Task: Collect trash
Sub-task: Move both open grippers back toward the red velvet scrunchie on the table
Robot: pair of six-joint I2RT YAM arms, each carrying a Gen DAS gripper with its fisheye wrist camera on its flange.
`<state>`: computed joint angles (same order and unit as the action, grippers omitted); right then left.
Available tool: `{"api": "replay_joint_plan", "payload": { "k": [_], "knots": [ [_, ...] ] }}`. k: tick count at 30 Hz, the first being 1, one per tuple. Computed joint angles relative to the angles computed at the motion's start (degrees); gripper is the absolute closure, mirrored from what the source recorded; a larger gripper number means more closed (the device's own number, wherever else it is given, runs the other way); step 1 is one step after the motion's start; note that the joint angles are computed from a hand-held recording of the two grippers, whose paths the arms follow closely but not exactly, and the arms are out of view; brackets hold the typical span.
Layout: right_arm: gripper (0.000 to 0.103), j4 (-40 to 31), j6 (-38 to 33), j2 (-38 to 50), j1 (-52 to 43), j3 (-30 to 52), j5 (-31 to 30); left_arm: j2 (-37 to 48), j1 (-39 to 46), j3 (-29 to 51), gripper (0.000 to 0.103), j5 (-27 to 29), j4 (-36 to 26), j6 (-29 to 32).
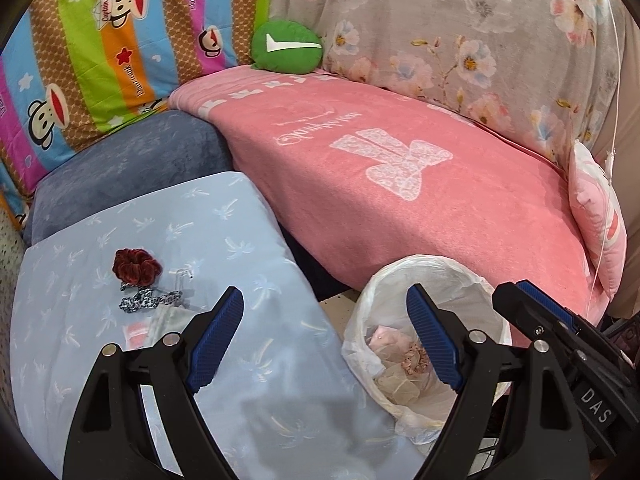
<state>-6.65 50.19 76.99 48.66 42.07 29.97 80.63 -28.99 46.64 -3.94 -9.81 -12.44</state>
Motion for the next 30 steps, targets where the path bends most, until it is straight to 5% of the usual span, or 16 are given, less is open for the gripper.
{"api": "replay_joint_plan", "payload": {
  "k": [16, 30],
  "knots": [
    [0.064, 2.05, -1.83, 15.87, 2.58, 11.67, -3.99, -0.76, 12.22, -4.09, 0.023, 4.79, 1.60, 1.51],
    [0.064, 1.40, -4.12, 34.76, 3.03, 28.25, -10.80, 8.70, 29.74, -2.12, 0.023, 10.14, 3.10, 5.10]
  ]
}}
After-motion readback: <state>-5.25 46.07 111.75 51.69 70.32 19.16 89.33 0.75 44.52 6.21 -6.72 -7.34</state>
